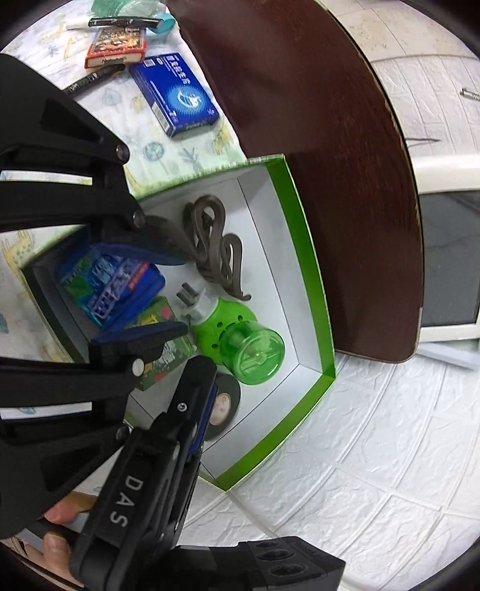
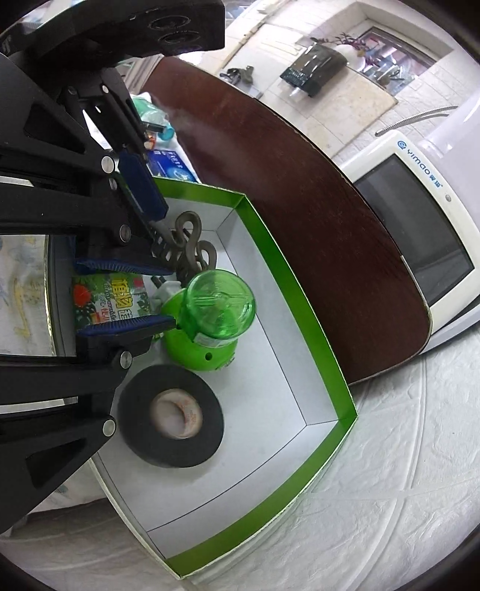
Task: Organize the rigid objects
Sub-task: 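Lower the small green box into the cardboard box and release, then move the right tool to the black marker with blue cap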
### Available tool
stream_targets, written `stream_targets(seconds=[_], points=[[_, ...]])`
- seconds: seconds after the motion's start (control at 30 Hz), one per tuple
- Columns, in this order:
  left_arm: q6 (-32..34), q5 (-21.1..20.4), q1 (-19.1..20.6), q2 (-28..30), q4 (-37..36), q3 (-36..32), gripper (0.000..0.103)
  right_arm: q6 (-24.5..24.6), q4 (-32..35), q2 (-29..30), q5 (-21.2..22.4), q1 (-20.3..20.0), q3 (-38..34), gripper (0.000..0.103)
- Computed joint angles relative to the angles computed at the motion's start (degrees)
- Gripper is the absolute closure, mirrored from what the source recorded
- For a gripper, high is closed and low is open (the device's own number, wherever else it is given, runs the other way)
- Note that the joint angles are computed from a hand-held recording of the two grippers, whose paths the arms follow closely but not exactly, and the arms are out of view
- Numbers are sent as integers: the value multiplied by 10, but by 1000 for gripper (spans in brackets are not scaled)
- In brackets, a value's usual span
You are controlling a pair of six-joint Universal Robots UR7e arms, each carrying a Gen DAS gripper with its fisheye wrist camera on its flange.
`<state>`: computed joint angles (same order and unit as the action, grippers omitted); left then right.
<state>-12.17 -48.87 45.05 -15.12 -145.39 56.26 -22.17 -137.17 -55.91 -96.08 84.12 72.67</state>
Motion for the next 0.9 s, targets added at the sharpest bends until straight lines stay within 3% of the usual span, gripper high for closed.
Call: stream_targets(seconds=[0.5,0.9], points=[[-30,77,-2,-103,-102,162,73,-29,-3,1,-6,37,24,78],[-132,151,12,-207,-147,319,72,-66,1,10,-16,81,59,78]])
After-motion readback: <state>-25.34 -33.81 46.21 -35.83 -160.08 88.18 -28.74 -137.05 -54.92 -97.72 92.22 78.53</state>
